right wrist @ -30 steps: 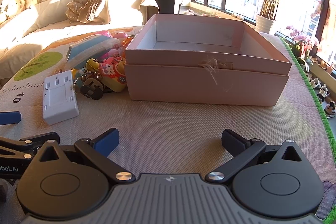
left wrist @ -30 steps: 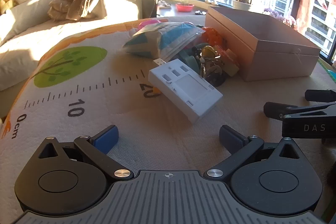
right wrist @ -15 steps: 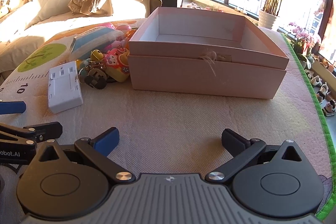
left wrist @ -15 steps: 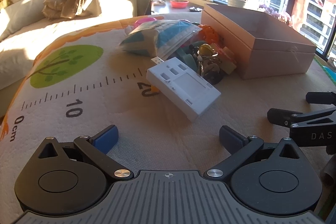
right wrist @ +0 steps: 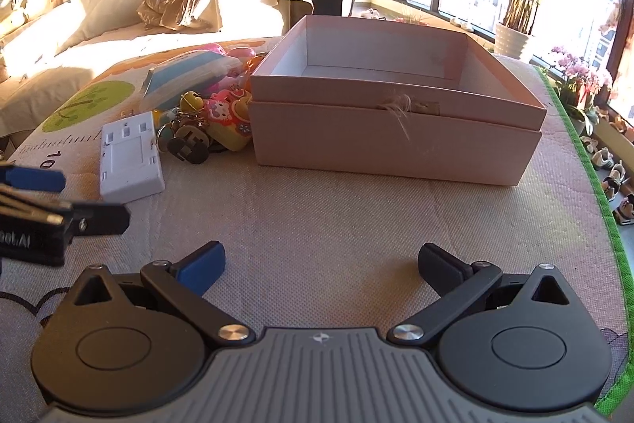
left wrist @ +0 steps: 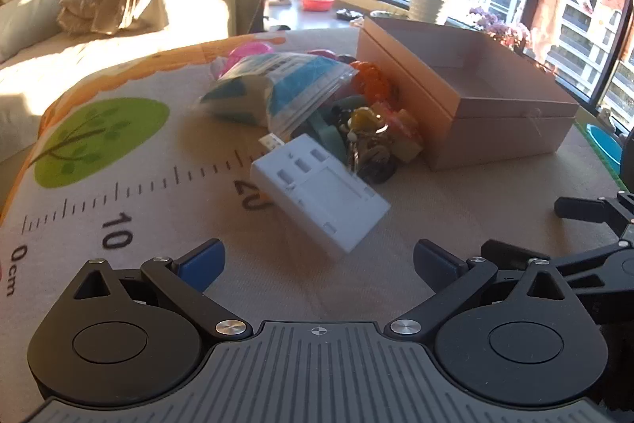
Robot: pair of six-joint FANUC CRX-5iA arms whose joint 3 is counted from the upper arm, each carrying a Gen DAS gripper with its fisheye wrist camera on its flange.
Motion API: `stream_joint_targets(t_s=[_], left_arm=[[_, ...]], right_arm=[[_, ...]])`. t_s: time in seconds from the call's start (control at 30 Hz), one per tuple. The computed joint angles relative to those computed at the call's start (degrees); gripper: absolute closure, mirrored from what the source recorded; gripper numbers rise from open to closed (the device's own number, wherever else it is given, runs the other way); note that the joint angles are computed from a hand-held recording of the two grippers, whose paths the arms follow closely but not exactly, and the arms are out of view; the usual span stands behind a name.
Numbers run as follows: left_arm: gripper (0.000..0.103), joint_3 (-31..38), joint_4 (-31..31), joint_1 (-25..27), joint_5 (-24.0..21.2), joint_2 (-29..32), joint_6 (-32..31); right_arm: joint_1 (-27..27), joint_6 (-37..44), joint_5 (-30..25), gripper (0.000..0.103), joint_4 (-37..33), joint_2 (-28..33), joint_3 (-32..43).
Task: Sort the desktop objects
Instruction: 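Reach the right tool to the Hello Kitty keychain and grasp it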
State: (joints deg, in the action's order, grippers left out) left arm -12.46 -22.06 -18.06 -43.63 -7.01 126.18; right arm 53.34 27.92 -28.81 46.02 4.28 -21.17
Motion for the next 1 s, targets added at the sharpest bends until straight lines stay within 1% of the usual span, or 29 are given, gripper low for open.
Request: stream_joint_targets(t_s=[0.1, 0.2, 0.27, 0.43, 0.6, 0.77, 0.8, 0.83, 1.0], left_arm=[[0.000, 2.32, -0.03, -0.27, 0.44, 2.71, -1.88], [0.000, 4.22, 1.21, 0.05, -0.73, 5.25, -4.21], [0.000, 4.58, 0.42, -0.06, -1.87, 5.68, -4.37], [0.000, 2.50, -1.30, 1.06, -3.19, 3.02, -3.46], [0.000, 1.28, -2.72, 2.80, -5.73, 0.76, -1.64], [0.000, 0.52, -3.09, 3.59, -6.72, -0.78, -1.57], [0.000, 0.26, -2.73, 3.83, -6.47, -1.00, -1.87], [0.000, 0.09, -2.24, 4.21, -6.11, -1.13, -2.31], [0.000, -1.34, -0.06, 5.60, -4.10, -2.12, -3.80]], right_arm=[[-0.02, -0.20, 0.26, 0.000, 0.25, -0.27, -0.32], [0.12, -0.82, 0.18, 0.000, 0.74, -0.42, -0.56], [0.11, -1.24, 0.34, 0.000, 1.17, -0.40, -0.70], [0.30, -1.49, -0.23, 0.000, 1.28, 0.04, -0.23], [0.75, 1.02, -1.84, 0.000, -1.53, 1.06, 2.07], [-1.79, -3.75, 1.17, 0.000, 2.99, 1.97, 3.13], [-2.32, -3.38, 1.43, 0.000, 2.24, 2.74, 4.47], [-2.70, -1.56, 1.12, 0.000, -0.30, 3.89, 6.66], [-3.79, 10.79, -2.15, 0.000, -16.77, 10.09, 19.32]])
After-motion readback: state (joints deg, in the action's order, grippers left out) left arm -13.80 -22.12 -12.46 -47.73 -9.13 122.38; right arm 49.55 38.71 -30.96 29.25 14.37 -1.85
